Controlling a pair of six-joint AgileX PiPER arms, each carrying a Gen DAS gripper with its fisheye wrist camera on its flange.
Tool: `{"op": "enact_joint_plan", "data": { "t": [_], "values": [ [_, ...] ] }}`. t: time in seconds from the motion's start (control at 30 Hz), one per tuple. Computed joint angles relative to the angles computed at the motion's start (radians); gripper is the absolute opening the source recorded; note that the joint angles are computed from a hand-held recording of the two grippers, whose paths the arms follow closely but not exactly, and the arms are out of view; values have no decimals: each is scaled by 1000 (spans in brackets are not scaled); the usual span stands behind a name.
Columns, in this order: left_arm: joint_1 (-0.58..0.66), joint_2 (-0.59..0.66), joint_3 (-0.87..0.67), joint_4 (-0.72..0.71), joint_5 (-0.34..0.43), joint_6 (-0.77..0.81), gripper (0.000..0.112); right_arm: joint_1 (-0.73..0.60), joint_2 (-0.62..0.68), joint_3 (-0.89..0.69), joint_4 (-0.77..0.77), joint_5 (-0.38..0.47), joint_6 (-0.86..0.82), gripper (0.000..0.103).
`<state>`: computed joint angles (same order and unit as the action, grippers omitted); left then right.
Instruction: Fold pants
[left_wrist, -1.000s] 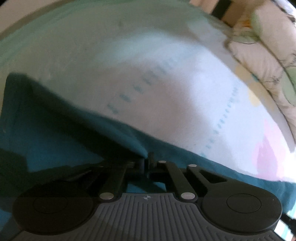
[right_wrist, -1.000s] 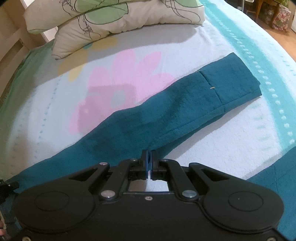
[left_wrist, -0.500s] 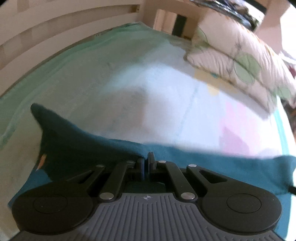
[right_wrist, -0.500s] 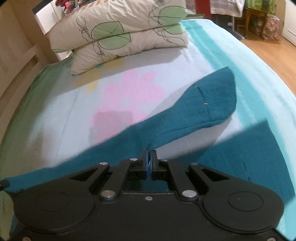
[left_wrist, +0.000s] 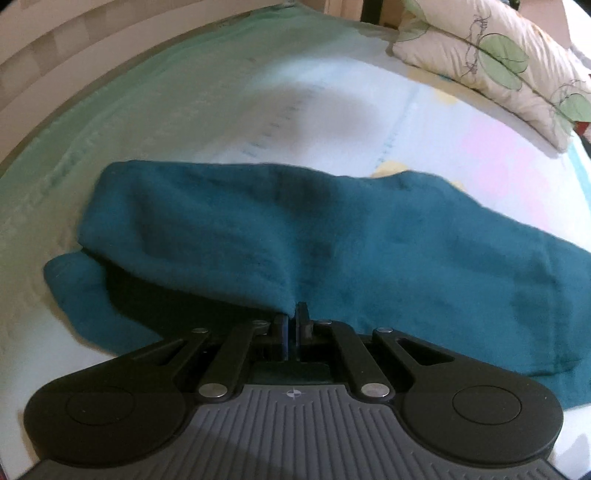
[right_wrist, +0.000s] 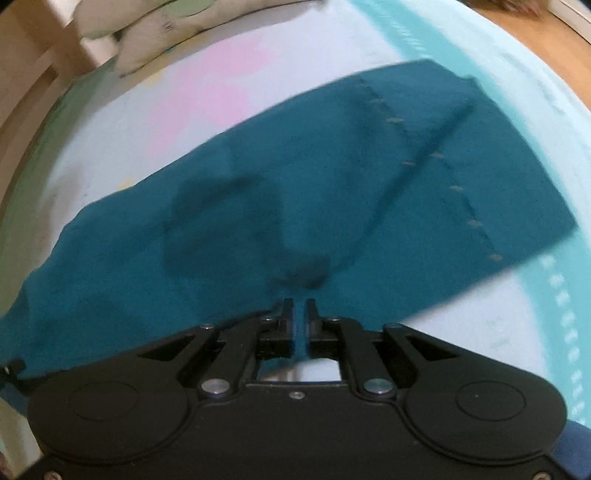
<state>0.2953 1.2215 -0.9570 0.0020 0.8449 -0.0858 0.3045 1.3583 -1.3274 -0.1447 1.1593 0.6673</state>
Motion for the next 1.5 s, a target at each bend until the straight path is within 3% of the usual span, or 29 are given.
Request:
{"op": "enact_joint_plan", "data": {
  "t": [0.17,0.27,0.37,0.57,0.73,0.9,0.93,0.97,1.0,1.13,1.2,1.3,1.33,1.37,1.5],
  "values": [
    [-23,-6,11,30,-12,-56,3,-235,-46,-48,24,34,-120,20],
    [-58,19,-1,67,-34,-104,3,-382,5,-112,13,11,-222,30],
    [-81,34,-9,91,-45,-135,3,-485,98,-180,16,-26,-313,32],
    [-111,52,18,142,-69,-196,3,-537,239,-230,54,-123,-343,32],
    [-127,62,31,171,-78,-225,3,-549,265,-208,163,-175,-375,40],
    [-128,73,27,171,-77,-241,3,-551,295,-202,268,-246,-324,40],
    [-128,74,26,170,-79,-241,3,-551,298,-201,276,-254,-303,33],
    [-131,70,25,172,-79,-243,3,-552,291,-192,293,-270,-291,11],
    [-132,64,24,171,-80,-240,3,-557,287,-190,314,-280,-297,7],
    [-118,26,12,135,-73,-202,3,-532,241,-220,261,-271,-266,6],
    [-112,10,6,119,-71,-188,3,-532,217,-259,253,-227,-298,6],
    [-119,4,6,122,-69,-207,3,-523,213,-299,199,-159,-280,27],
    [-121,3,12,121,-70,-213,3,-517,219,-300,180,-142,-263,51],
    [-122,4,14,120,-68,-215,3,-519,225,-286,187,-141,-263,66],
    [-108,-5,23,119,-51,-216,3,-509,228,-173,215,-221,-266,67]
  ]
}}
